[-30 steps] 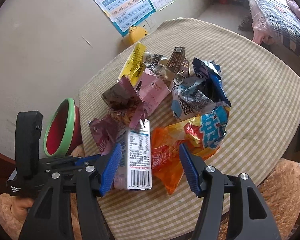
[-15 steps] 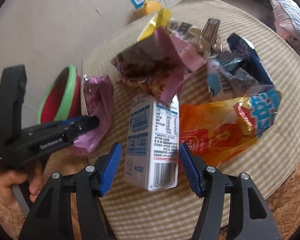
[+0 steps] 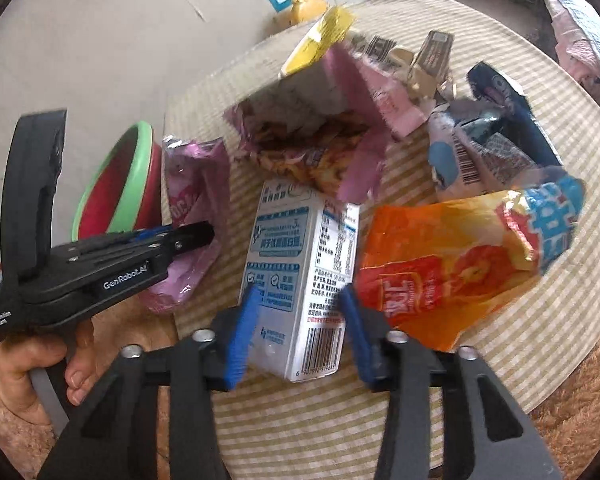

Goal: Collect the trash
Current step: 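Grasp the pink wrapper with the left gripper while the right gripper grasps the white milk carton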

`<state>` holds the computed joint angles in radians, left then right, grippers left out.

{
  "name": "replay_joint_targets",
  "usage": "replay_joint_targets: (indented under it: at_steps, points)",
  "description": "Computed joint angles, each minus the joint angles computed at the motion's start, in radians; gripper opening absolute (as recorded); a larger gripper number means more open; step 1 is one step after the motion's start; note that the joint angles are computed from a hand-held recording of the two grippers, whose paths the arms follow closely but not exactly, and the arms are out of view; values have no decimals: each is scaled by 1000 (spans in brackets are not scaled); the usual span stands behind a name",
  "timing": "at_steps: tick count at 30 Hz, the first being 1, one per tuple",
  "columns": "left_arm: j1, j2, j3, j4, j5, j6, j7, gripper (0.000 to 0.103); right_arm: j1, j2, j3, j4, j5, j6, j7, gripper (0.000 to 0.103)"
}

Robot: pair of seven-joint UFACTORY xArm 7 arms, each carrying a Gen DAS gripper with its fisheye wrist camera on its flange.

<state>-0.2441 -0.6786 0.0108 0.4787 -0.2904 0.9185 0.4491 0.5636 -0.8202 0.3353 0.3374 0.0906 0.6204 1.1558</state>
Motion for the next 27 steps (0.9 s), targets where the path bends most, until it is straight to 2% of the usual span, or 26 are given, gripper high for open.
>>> replay_joint_targets:
  at_steps: [4,6,8,12,14,16,18,27]
  points:
    - [1,-41,2,-4,-2,-18,3,18,3,0,-11,7,8,10,-2,29]
    - [2,-60,7,-5,-2,-26,5,18,7,33,-34,23,27,21,-17,43]
    - [2,-64,6,2,-3,-39,-2,18,7,63,-41,38,40,18,-29,53]
    - [16,-91,19,10,4,-76,-3,18,-31,190,11,140,-19,82,-44,68]
    - [21,-100,25,13,7,-91,-5,18,-47,259,37,193,-60,130,-43,69]
    - [21,-105,29,12,7,-105,-7,18,-39,265,38,191,-66,123,-37,59]
    - [20,-115,35,12,6,-116,-5,18,-31,235,31,174,-67,94,-32,57]
    - [8,-143,61,30,-12,-142,12,18,-43,9,45,154,-89,79,19,53]
